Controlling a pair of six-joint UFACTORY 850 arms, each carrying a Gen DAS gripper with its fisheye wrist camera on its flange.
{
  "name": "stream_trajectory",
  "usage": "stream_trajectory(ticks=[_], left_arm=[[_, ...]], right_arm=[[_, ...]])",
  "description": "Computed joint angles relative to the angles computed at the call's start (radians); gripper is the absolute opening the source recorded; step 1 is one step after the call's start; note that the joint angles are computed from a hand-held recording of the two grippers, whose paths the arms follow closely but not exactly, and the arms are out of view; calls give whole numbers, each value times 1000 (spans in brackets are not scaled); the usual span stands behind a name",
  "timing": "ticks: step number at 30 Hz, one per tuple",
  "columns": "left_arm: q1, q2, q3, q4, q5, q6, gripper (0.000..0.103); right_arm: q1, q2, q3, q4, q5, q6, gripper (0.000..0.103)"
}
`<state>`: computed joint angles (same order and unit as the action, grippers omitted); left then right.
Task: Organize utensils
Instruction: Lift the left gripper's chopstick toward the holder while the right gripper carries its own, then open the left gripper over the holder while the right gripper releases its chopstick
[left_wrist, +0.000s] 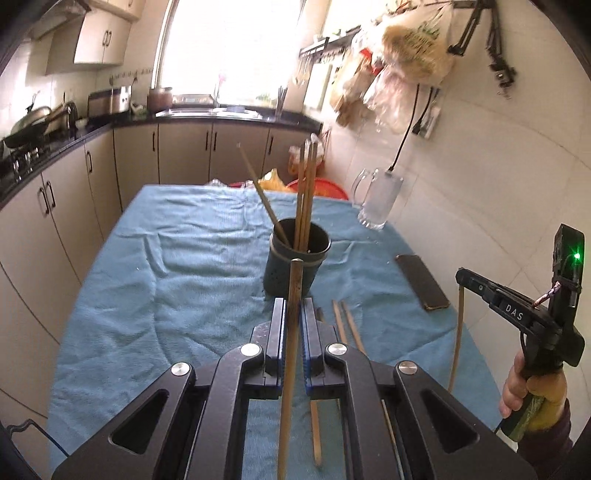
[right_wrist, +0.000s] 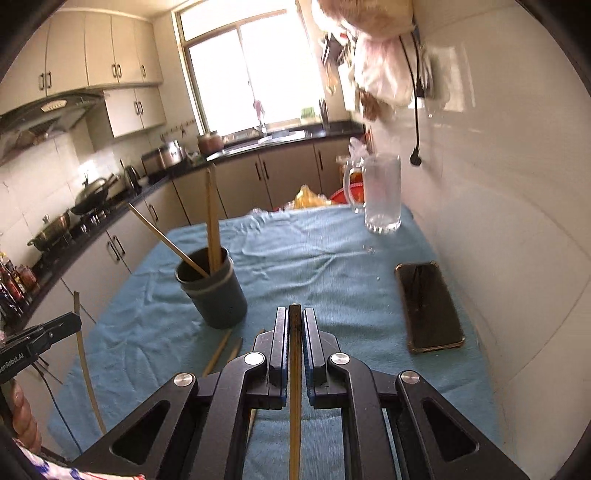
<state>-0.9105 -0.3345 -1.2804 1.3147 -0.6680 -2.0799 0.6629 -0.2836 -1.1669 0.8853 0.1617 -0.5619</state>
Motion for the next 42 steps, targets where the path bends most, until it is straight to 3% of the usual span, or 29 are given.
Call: stream_trajectory(ticks=[10,22,33,42], left_arm=[[-77,62,49,81,-90,-83,7],[-98,92,46,139,-133,-103,7],[-45,95,-33,148,-125,-26,6],[37,42,-176,168,-112,46,7]], right_arm=[[28,98,84,-145,84,133,7],[41,115,70,-123,120,92,7],[35,62,-79,-86,110,-2,7],[24,-67,-309,-227,39,130,7]])
